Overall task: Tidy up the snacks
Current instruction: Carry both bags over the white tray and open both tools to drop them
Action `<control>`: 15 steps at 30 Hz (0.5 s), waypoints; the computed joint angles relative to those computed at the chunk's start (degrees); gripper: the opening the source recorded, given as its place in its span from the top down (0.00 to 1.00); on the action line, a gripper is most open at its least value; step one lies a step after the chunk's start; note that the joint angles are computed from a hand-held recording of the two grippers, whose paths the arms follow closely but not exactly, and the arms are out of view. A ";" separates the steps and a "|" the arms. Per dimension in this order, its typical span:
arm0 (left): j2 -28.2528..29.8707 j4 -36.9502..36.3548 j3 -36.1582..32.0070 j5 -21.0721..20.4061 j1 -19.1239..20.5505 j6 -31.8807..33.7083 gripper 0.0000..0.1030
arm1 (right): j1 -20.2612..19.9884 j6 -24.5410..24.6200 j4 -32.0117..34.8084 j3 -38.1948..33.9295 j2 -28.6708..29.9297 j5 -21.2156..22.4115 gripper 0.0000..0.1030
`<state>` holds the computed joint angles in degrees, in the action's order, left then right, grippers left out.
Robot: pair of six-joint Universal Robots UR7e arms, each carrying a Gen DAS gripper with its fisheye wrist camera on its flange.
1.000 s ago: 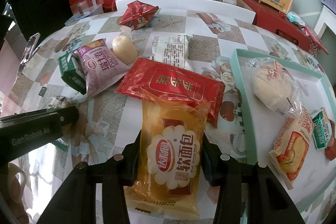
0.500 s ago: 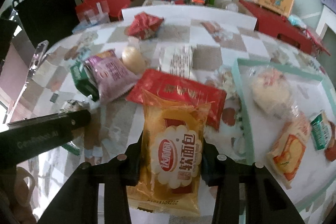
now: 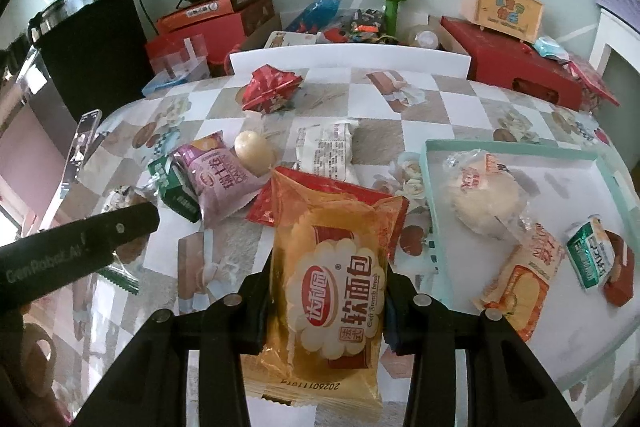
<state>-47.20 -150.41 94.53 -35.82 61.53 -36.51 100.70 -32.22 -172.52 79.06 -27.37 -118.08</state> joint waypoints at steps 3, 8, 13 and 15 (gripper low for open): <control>0.57 -1.19 -0.52 0.25 -0.33 1.53 0.50 | -0.05 0.25 -0.53 0.25 -0.53 0.17 0.57; 1.70 -4.20 -1.34 -0.12 -1.39 4.95 0.50 | -0.46 1.47 -2.01 0.58 -2.08 -0.09 0.57; 3.85 -6.89 -2.99 -0.83 -2.98 9.34 0.50 | -1.71 3.47 -4.56 1.56 -5.03 -1.04 0.57; 4.95 -7.75 -3.82 -1.40 -3.65 11.27 0.50 | -2.26 4.36 -5.51 2.09 -6.25 -1.71 0.57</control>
<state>-42.26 -158.15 90.71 -37.22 57.87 -25.25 98.44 -27.86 -178.03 81.15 -33.62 -119.79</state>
